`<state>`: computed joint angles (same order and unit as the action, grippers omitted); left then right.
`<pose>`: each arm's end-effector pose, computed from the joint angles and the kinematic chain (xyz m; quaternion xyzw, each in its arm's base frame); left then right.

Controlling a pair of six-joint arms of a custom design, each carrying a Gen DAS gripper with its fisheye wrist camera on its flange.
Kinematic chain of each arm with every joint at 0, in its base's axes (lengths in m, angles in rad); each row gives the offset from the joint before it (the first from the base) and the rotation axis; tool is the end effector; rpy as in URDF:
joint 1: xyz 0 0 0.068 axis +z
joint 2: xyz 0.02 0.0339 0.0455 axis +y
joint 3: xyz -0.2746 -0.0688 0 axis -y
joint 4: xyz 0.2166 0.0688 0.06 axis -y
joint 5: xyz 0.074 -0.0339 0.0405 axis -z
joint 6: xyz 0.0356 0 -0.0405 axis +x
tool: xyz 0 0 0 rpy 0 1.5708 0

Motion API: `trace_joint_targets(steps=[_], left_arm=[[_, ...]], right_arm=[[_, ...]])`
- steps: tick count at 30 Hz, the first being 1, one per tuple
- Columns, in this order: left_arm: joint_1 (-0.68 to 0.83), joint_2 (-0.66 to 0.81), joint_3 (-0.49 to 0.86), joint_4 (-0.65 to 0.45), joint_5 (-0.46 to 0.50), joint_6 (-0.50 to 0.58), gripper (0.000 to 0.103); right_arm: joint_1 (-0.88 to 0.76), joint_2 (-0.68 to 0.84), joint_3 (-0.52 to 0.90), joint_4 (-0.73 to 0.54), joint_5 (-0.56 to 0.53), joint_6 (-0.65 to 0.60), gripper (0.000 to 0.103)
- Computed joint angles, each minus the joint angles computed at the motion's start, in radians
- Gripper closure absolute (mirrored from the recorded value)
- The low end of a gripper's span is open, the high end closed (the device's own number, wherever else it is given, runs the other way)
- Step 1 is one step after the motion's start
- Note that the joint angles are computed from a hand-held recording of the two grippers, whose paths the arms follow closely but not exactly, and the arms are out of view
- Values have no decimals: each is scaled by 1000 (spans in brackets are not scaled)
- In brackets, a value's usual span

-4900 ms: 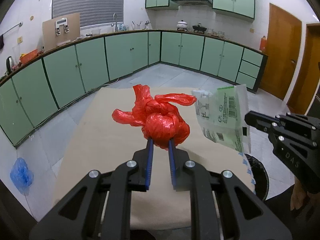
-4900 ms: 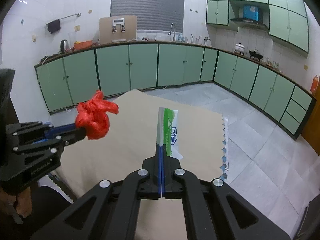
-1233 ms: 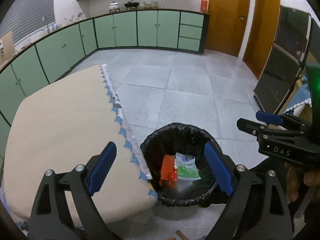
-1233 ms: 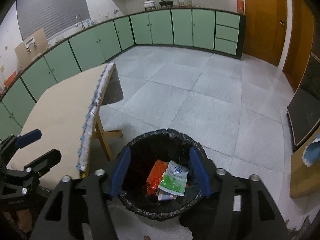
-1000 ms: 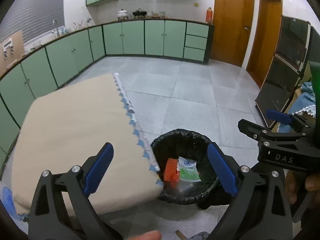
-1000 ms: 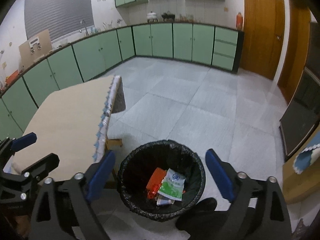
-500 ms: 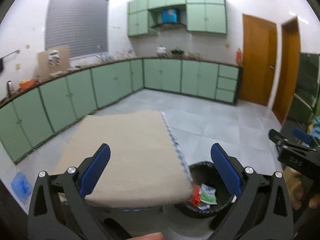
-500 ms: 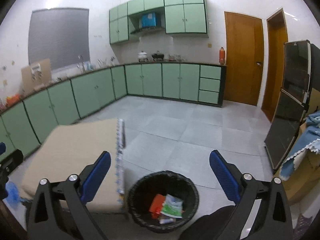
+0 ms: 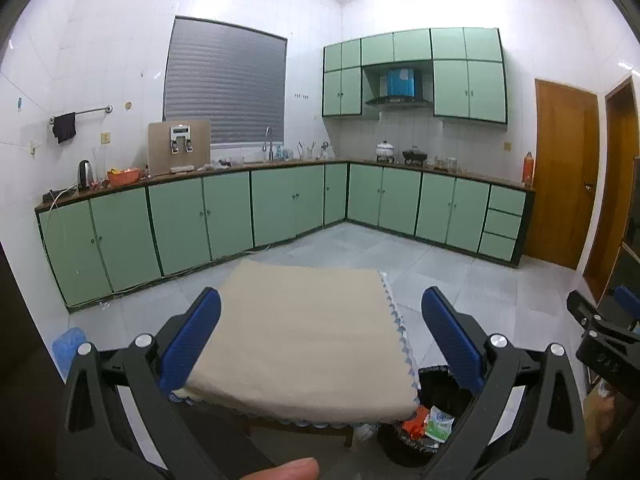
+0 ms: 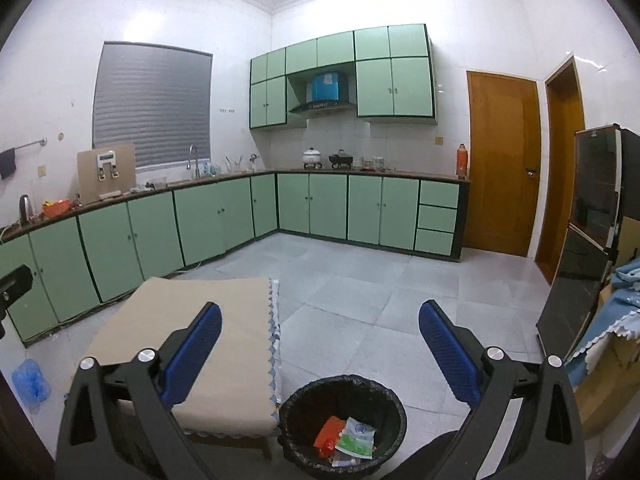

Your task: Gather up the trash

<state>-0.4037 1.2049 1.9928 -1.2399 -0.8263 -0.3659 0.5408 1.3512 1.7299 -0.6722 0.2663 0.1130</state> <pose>0.1209 -0.0232 0.5229 -0.1984 0.7801 0.1330 0.5782 0.2131 0.1171 0.4860 -0.0916 0.7945 0.0888 0.5938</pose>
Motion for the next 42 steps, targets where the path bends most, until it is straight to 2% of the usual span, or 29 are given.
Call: trace_joint_targets(steps=[4, 11, 17, 24, 32, 42], left_arm=[[-88, 19, 41, -24, -69, -26, 6], [-193, 36, 51, -38, -149, -43, 6], [-180, 16, 2, -5, -115, -48, 6], [-151, -14, -59, 55, -57, 0, 6], [-136, -41, -120, 99, -37, 14, 6], [-60, -80, -176, 141, 40, 51, 6]], right_arm=[[27, -20, -21, 27, 56, -24, 6], [-12, -18, -19, 15, 48, -1, 6], [-30, 2, 25, -25, 65, 2, 6], [-49, 12, 67, -60, 79, 17, 6], [-41, 13, 56, -56, 94, 11, 6], [-45, 26, 68, -59, 103, 7, 6]])
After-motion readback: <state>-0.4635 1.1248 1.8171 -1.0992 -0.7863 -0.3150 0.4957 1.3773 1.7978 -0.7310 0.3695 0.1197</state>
